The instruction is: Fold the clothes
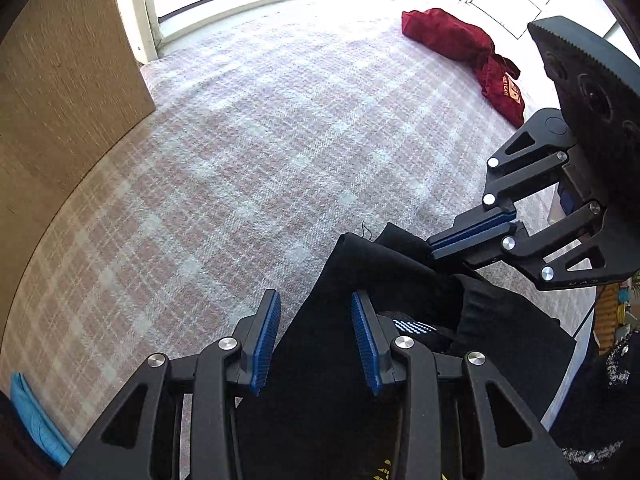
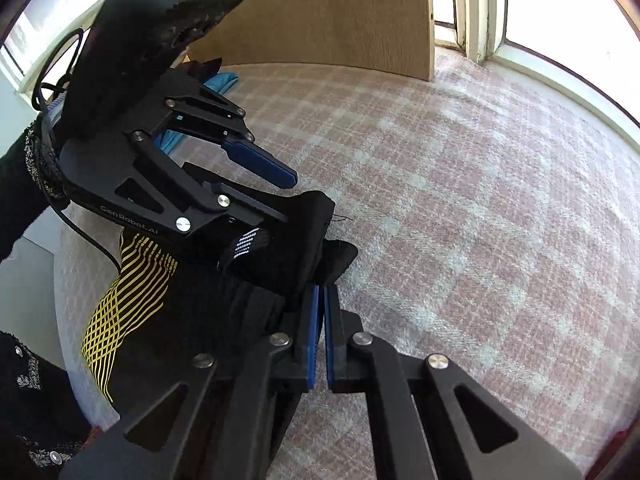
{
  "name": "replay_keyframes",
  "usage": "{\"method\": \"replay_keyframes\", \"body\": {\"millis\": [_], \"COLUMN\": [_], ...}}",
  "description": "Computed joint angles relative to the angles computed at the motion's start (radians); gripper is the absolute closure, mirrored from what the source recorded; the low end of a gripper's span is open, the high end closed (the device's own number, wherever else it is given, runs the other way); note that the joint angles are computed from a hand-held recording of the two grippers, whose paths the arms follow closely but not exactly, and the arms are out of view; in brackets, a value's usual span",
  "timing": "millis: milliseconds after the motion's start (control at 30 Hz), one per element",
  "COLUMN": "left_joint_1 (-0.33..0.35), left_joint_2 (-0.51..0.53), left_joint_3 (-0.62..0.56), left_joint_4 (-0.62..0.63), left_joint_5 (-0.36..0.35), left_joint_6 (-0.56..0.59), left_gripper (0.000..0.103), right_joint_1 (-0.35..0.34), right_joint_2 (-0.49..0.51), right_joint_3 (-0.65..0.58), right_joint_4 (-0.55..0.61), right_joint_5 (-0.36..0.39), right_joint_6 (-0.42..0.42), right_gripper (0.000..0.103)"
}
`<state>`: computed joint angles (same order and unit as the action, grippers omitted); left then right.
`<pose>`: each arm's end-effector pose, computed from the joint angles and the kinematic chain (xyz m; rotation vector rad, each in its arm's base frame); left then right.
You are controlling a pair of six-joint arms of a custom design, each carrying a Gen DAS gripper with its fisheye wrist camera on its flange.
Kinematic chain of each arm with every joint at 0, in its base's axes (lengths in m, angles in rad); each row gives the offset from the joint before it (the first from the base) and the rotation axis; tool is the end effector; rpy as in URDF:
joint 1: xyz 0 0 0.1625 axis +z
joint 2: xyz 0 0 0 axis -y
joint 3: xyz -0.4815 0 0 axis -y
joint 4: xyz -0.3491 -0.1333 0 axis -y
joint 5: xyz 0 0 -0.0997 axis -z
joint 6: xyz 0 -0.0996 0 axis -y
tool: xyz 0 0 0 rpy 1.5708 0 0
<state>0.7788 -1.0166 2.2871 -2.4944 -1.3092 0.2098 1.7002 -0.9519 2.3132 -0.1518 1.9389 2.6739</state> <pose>-0.1856 -0.4066 0.1141 1.3869 2.4003 0.3605 0.1343 -0.2765 0.0911 0.7046 -2.6008 0.4004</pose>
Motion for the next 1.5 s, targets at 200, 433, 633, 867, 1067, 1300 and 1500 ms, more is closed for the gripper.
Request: {"method": "replay_keyframes", "body": {"millis": [200,433,633,867,1067,1300,1500], "left_joint_1": [-0.009,-0.023,-0.008,-0.011,-0.053,-0.036,-0.058], "left_joint_2": [-0.057,-0.279,-0.456,-0.45,-0.429,-0.458,-0.379], "left_joint_3": [0.028,0.084,0.131,0.21,0.265,0.248,0.262], "left_joint_4": [0.029,0.119,0.232,0.165,0.111,0.131,0.114], "left_joint_5": [0.022,0.043,0.024,-0.003,0.087,0.064,0.072], "left_joint_6": [-0.013,-0.081,-0.169,-0.212,-0.259,-0.243,-0.222], "left_gripper": [0.068,0.062,0.062,0.057,0.051,0.051,0.049], "right_joint_1": [-0.004,-0.118,-0.063,0.007,0.133,0.205,0.151], "right_joint_2": [-0.014,-0.03,0.02,0.074,0.095,0.065,0.114], "right_joint_3": [-0.014,-0.036,-0.082,-0.053,-0.029,0.001,-0.046], "right_joint_4": [0.061,0.171,0.28,0.266,0.201,0.196,0.22], "right_joint_5": [0.081,-0.182,-0.2,-0.125,-0.036,-0.078,-0.016], "right_joint_6": [0.036,0.119,0.156,0.183,0.176,0.115,0.169], "right_gripper": [0.094,0.074,0.054,0.053,0.09,0.097,0.071]}}
